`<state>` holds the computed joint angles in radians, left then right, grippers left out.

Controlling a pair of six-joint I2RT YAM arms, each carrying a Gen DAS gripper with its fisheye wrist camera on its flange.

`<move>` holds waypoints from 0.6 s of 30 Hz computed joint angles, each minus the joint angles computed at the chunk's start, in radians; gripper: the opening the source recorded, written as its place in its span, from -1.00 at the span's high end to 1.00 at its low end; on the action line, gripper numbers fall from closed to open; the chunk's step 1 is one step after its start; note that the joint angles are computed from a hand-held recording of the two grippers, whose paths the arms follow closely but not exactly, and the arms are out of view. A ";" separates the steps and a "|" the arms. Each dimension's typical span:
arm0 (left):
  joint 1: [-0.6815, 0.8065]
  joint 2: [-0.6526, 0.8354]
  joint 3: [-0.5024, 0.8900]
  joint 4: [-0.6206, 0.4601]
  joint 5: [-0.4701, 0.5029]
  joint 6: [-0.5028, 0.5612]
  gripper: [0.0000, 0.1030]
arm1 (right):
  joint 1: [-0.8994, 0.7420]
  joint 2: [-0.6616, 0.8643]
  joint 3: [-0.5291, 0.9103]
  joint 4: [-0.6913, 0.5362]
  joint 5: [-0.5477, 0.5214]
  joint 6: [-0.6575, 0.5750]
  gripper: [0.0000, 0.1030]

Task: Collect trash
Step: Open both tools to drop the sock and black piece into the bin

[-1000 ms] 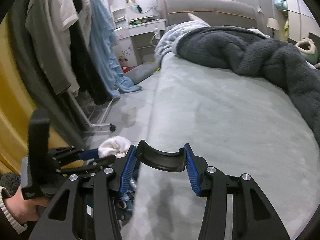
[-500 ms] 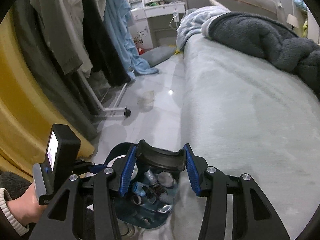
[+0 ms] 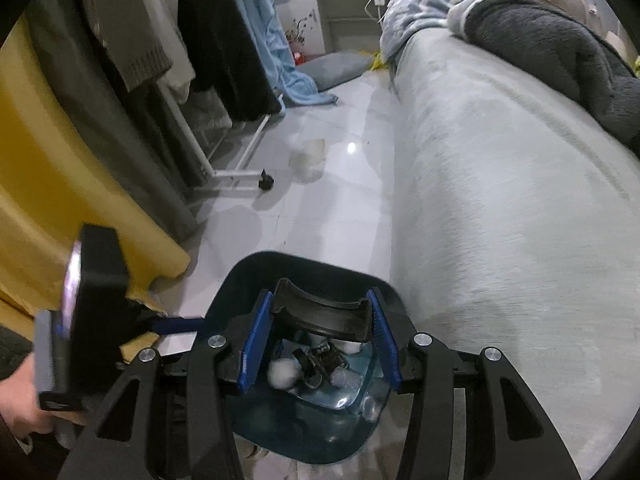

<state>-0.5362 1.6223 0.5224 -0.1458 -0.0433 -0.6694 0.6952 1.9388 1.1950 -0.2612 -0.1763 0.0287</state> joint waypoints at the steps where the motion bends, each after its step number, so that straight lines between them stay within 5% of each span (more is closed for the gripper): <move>1: -0.001 -0.023 -0.010 -0.010 -0.014 0.000 -0.36 | 0.004 0.010 0.005 -0.004 0.005 -0.003 0.05; 18: -0.025 -0.386 -0.072 -0.165 -0.311 -0.042 -0.46 | 0.065 0.190 0.129 -0.099 0.063 0.001 0.05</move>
